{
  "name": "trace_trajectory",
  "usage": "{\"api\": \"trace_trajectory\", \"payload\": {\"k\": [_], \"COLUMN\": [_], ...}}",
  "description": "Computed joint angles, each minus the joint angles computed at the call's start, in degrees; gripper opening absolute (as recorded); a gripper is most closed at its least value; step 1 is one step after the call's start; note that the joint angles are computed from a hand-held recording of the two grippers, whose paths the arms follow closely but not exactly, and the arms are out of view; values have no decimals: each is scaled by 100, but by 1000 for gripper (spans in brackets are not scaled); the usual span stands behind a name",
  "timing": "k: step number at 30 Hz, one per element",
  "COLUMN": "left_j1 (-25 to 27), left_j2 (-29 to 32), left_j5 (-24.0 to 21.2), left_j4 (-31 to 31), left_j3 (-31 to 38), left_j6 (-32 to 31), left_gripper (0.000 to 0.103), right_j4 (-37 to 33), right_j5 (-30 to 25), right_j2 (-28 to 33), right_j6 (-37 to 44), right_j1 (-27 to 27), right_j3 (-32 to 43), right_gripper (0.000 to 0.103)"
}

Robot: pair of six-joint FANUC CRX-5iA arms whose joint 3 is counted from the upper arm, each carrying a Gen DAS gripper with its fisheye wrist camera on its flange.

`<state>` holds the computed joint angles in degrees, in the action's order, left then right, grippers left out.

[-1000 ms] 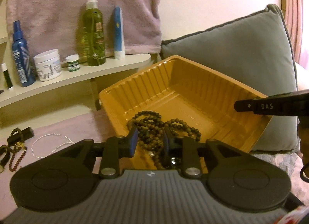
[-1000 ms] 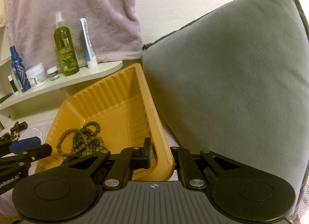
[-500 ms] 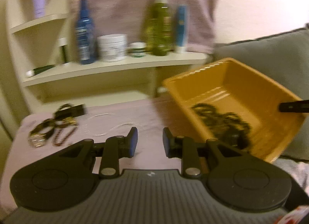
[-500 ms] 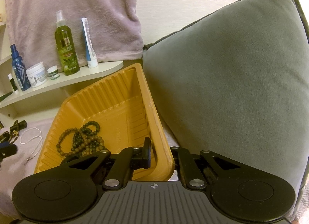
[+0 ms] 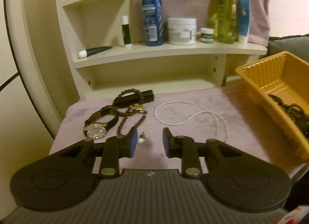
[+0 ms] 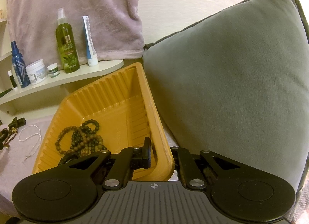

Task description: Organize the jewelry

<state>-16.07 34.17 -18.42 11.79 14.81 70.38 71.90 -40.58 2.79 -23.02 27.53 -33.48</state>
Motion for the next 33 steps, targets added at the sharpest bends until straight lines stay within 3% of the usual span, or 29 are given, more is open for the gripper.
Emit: {"api": "trace_trajectory", "payload": {"k": [9, 18, 26, 33], "left_j1": [84, 89, 91, 86], "left_j2": [341, 522, 538, 425], "left_j5": [-290, -412, -337, -244], "left_j4": [-106, -49, 125, 84], "left_j3": [409, 608, 545, 429], "left_j6": [77, -14, -195, -114], "left_gripper": [24, 15, 7, 7], "right_j4": [-93, -133, -142, -125], "right_j5": [13, -4, -19, -12], "right_j2": [30, 56, 73, 68], "right_j6": [92, 186, 212, 177], "right_j1": [-14, -22, -24, -19], "right_j3": [34, 57, 67, 57], "right_gripper": [8, 8, 8, 8]}}
